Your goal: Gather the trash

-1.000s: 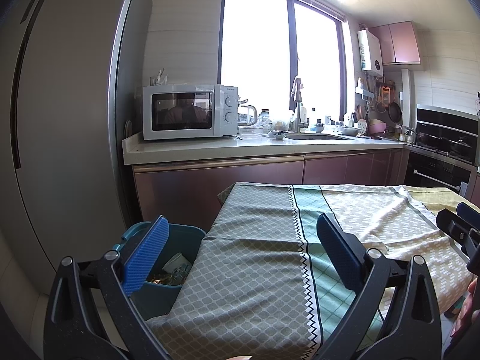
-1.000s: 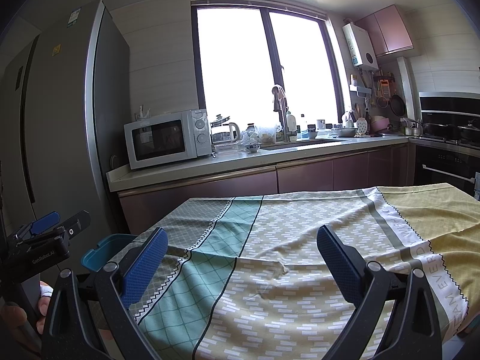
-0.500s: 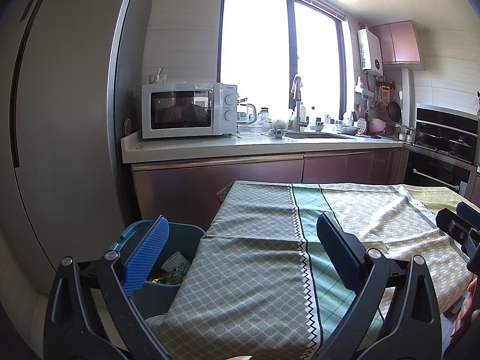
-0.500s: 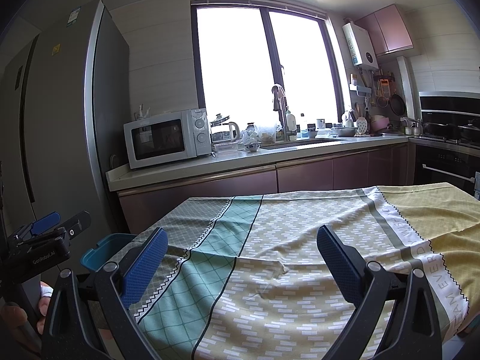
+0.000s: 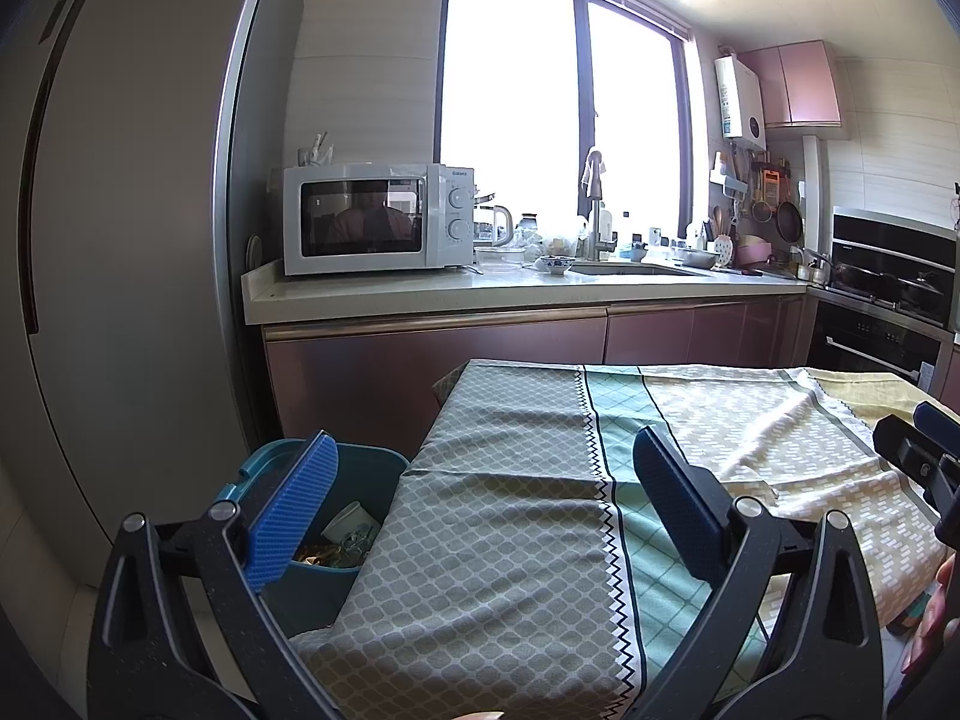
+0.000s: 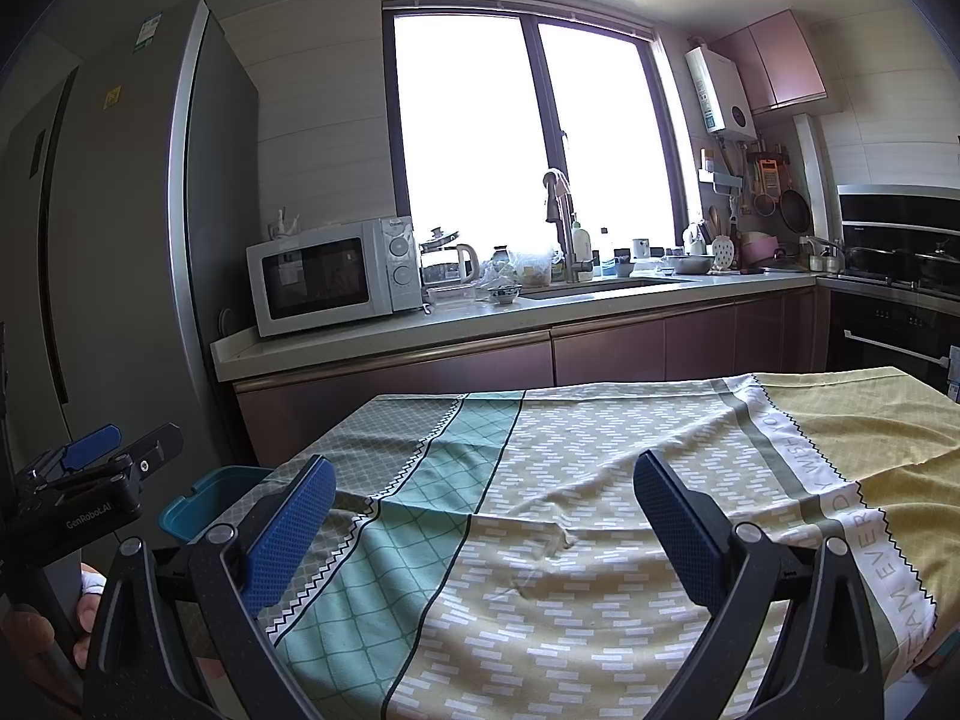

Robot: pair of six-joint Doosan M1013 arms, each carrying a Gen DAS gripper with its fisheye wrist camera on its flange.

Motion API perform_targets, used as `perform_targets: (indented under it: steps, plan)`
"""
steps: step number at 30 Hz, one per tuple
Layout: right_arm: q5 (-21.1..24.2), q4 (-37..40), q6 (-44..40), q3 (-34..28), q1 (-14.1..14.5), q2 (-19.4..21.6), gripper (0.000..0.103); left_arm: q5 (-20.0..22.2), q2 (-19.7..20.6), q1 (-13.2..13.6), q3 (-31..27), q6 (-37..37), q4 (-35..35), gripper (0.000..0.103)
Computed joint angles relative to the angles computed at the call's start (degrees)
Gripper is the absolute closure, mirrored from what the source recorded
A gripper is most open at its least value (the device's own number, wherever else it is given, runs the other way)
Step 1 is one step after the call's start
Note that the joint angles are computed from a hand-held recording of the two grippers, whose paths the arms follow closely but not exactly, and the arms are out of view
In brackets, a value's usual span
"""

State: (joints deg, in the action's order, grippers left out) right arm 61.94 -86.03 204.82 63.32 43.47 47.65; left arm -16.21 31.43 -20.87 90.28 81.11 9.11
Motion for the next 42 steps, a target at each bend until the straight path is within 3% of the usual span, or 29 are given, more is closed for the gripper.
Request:
perform_targets:
  steps: [39,42]
  plan:
    - [0.39,-0.21,0.35,0.12,-0.03,0.07,0.007,1.4,0.48,-0.5,-0.89,1.02,0.1,0.006]
    - [0.24,0.12,0.31,0.11,-0.24,0.08,0.007,3.17,0.88,-0.47,-1.89,-4.84,5.72,0.006]
